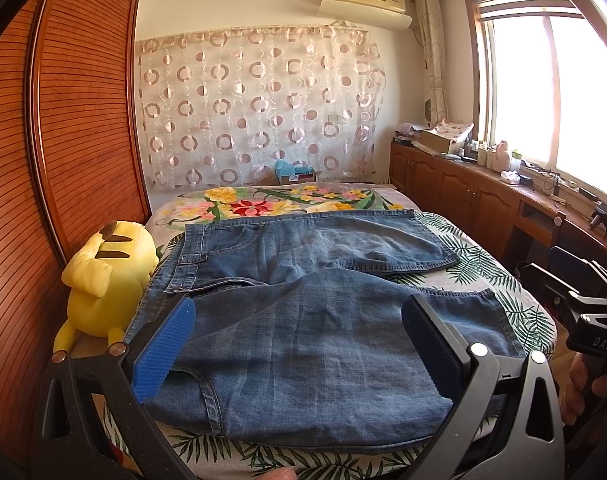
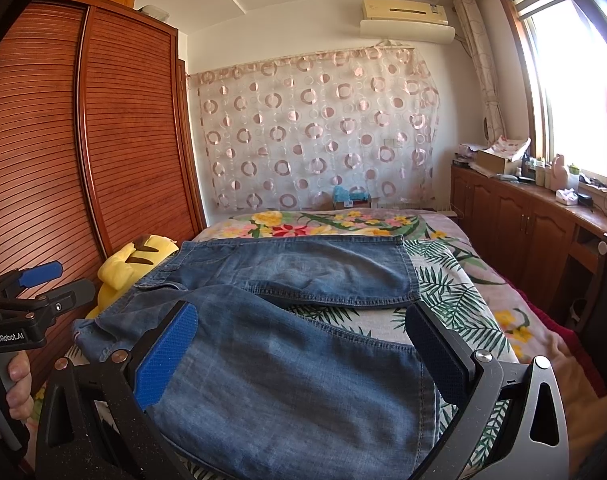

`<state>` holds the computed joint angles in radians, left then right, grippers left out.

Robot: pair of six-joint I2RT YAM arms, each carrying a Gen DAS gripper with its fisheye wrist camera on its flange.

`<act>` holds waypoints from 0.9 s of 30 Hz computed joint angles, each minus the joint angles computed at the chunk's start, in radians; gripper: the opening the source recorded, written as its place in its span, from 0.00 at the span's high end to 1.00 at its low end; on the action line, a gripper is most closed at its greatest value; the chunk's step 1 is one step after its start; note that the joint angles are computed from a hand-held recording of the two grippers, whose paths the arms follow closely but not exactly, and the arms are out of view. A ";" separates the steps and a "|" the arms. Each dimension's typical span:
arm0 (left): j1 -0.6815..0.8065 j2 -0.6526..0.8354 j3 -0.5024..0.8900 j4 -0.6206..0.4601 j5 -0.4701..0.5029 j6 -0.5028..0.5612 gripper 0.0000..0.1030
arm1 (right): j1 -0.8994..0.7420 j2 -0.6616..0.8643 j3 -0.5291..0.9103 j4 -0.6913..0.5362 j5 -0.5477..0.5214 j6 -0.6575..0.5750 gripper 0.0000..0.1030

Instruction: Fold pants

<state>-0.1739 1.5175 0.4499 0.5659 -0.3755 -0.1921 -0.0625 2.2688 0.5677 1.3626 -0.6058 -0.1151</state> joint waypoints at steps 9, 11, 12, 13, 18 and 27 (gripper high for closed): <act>-0.002 -0.023 -0.004 -0.021 -0.001 -0.003 0.00 | -0.001 -0.006 0.003 -0.011 -0.001 0.001 0.00; -0.002 -0.023 -0.004 -0.020 0.000 -0.003 0.00 | -0.001 -0.005 0.004 -0.011 -0.001 0.001 0.00; -0.002 -0.023 -0.004 -0.020 0.000 -0.004 0.00 | -0.002 -0.005 0.004 -0.011 -0.002 0.001 0.00; -0.003 -0.043 -0.003 -0.043 0.000 -0.006 0.00 | -0.001 -0.005 0.004 -0.011 -0.001 0.002 0.00; -0.001 -0.022 -0.005 -0.018 0.002 -0.003 0.00 | -0.001 -0.006 0.002 -0.009 -0.001 0.002 0.00; 0.000 -0.023 -0.005 -0.021 0.003 -0.004 0.00 | 0.000 -0.009 0.001 -0.012 -0.002 0.001 0.00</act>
